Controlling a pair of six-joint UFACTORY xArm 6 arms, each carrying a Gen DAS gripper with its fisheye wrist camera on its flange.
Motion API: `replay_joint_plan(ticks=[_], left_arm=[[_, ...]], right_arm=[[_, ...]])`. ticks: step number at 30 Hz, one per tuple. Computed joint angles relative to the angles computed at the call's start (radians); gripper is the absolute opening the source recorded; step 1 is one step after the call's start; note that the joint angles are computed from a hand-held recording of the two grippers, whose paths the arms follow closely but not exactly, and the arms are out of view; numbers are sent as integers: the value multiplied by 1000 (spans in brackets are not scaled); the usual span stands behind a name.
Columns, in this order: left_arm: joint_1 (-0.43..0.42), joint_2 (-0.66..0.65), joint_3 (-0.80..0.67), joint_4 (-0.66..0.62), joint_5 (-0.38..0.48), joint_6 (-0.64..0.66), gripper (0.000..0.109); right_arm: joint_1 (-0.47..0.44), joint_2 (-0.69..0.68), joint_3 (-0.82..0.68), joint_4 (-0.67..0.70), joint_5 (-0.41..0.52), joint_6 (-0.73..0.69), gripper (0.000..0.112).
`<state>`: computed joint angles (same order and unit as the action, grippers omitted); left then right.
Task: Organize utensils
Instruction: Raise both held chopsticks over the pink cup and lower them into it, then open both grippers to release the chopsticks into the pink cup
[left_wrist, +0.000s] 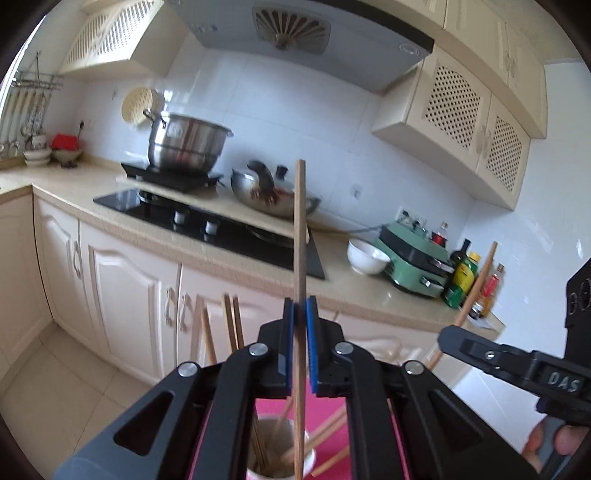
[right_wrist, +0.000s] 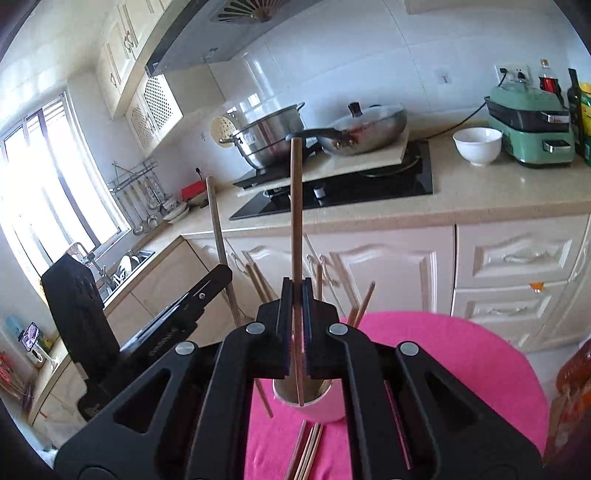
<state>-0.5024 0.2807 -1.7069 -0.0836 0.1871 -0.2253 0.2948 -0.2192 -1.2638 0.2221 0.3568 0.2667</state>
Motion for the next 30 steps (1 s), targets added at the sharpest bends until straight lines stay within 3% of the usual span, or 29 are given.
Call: replay_joint_plan(ticks=[4,12,20,30], left_arm=[[10,56,-44,180,-28,-157,7],[19,101,-48,402,-14,-312,7],[22,61,35,464,-12,-361,7],[21,-65,198,381,-24,-283,7]], right_arm=[[-6,40,-32,44,-9,-63,5],[22,70,-13,62,17,-130,5],[38,53,30,50,35,-119,5],[55,29,66,-42,52,-21,5]])
